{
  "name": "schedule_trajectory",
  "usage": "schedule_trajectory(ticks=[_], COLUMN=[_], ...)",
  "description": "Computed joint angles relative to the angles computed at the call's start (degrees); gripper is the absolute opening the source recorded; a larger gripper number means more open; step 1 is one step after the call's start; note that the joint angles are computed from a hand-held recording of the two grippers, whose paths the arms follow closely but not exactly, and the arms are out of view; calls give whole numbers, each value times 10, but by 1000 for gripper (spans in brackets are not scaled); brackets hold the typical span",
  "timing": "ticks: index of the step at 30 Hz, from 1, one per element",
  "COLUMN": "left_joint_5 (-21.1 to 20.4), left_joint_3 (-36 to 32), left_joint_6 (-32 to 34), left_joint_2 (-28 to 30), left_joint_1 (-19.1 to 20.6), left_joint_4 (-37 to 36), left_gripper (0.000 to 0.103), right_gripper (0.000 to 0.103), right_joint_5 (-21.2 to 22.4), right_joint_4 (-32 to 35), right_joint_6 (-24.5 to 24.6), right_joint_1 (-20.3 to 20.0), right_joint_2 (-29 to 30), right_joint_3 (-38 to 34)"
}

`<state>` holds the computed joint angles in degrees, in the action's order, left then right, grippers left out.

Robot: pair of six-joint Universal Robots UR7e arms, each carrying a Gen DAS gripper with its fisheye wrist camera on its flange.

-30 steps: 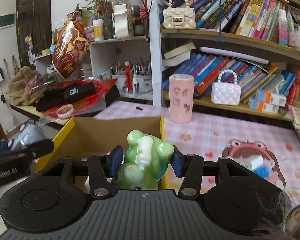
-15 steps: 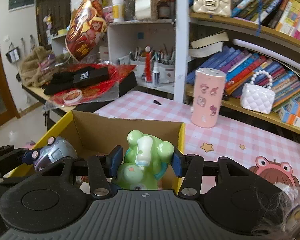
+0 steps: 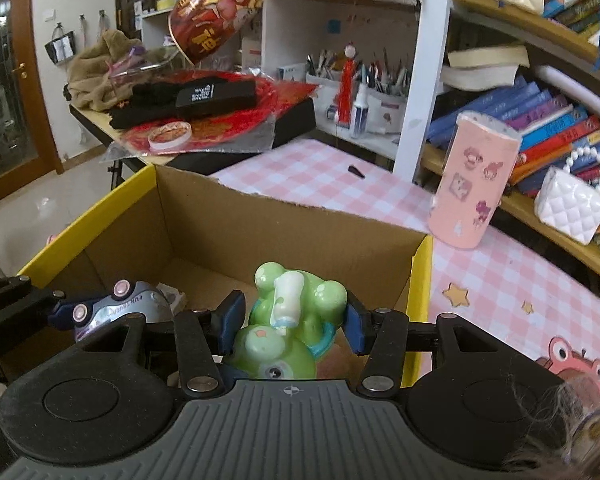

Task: Organize objects
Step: 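Open the left tool to drop the car while the right tool drops the frog into the box, then move both open tools back to the items on the mat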

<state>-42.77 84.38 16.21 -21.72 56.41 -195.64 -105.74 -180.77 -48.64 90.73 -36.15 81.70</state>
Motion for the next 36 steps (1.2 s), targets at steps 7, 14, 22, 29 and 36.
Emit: schedule_trajectory(ticks=[7,14,22,29,36], left_joint_5=[-15,-34,-37,-33,-25], left_joint_3=[5,34,101,172,246], left_joint_6=[13,39,67,65,23], left_joint_2=[0,-12,-43,-74,-100], left_joint_1=[-1,-11,-35,-47,-59], left_joint_4=[-29,-114,-210,-227,-207], left_gripper=[59,73,87,88,88], right_gripper=[57,65,78,81,81], right_joint_5=[8,64,34,-21,-69], right_joint_4=[-15,-109,-245,-359,-410], right_joint_6=[-1,35,79,77,84], right_joint_1=[-1,-7,-2,-7,-6], right_joint_2=[-4,-32,-70,-96,-107], right_joint_3=[9,62,140,241,320])
